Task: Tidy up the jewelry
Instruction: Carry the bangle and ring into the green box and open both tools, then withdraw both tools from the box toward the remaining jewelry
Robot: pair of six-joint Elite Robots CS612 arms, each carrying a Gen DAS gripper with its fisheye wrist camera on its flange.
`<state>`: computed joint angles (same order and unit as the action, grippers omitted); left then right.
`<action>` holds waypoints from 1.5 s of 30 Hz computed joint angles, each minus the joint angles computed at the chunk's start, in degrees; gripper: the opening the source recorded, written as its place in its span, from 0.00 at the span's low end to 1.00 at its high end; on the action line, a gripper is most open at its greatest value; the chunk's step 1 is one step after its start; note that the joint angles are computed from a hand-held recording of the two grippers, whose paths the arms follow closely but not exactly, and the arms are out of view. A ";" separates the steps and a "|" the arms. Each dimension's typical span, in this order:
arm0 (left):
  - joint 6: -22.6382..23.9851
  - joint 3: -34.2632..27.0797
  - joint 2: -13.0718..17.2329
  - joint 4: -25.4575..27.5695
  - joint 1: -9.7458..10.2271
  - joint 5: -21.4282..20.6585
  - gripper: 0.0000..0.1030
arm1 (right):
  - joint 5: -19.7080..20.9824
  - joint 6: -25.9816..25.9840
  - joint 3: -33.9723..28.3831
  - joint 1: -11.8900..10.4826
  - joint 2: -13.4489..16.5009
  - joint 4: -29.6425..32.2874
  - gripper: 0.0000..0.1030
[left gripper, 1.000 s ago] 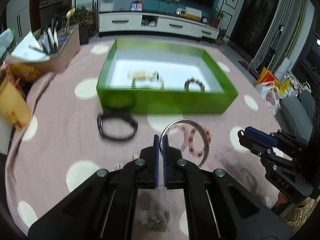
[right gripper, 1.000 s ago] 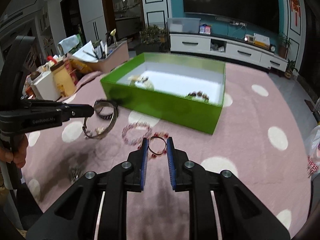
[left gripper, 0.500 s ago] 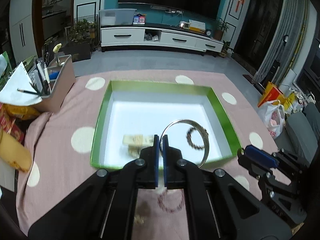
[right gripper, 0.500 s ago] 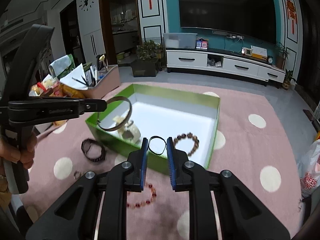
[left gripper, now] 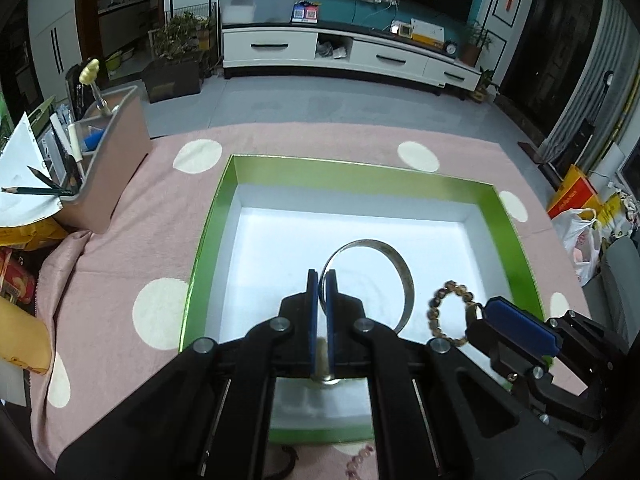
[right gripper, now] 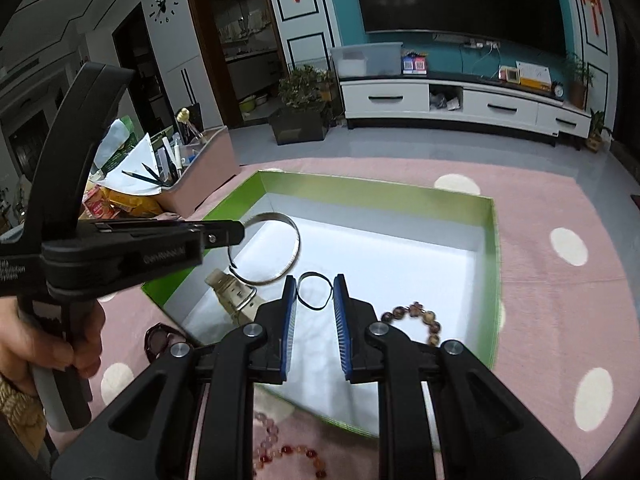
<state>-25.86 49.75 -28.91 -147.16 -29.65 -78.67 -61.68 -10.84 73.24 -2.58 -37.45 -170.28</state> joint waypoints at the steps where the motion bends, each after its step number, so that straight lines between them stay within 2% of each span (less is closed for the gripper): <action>1: 0.02 -0.74 0.47 0.51 0.08 -0.12 0.03 | -0.01 0.10 -0.82 0.14 0.51 0.74 0.18; 3: 0.05 -1.80 1.15 1.38 0.19 -0.33 0.04 | -0.32 0.55 -1.65 0.25 0.99 2.04 0.19; 7: -0.57 -2.54 1.74 1.89 0.44 -0.75 0.06 | -0.47 2.37 -1.60 -0.07 1.14 1.24 0.34; 9: -1.35 -2.02 1.47 1.37 0.56 -1.11 0.25 | 0.35 3.89 -0.69 -0.61 0.72 -0.04 0.38; 11: -2.31 -0.31 0.57 -0.23 0.65 -0.71 0.34 | 0.53 4.68 0.23 -1.03 0.24 -1.14 0.40; 16: -3.33 4.94 -2.51 -3.69 0.82 0.69 0.39 | 0.68 5.05 4.65 -2.53 -2.09 -4.01 0.40; 18: -3.65 7.50 -3.98 -5.35 0.73 1.63 0.46 | 0.62 4.95 5.97 -2.91 -2.78 -4.76 0.40; 24: -5.06 16.76 -9.06 -10.62 0.39 3.85 0.53 | 0.45 4.36 11.21 -4.05 -5.39 -6.96 0.40; 28: -6.29 21.98 -11.71 -12.34 -0.03 5.01 0.56 | 0.30 4.01 14.46 -4.43 -7.02 -8.05 0.41; 30: -6.95 24.57 -12.94 -13.11 -0.35 5.60 0.61 | 0.26 3.82 15.65 -4.44 -7.69 -8.36 0.41; 34: -8.03 28.98 -14.99 -14.35 -0.74 5.67 0.63 | 1.07 3.20 18.17 -4.69 -8.98 -9.08 0.42; 37: -8.87 31.76 -16.21 -14.60 -1.13 5.58 0.63 | 1.61 2.90 19.88 -4.75 -9.87 -9.41 0.48; 42: -10.20 36.34 -18.09 -16.24 -1.72 4.17 0.63 | 3.03 1.63 22.48 -4.82 -11.39 -9.09 0.49; 45: -10.54 37.94 -18.66 -16.82 -1.98 3.45 0.67 | 4.26 0.20 24.10 -4.73 -12.23 -9.06 0.57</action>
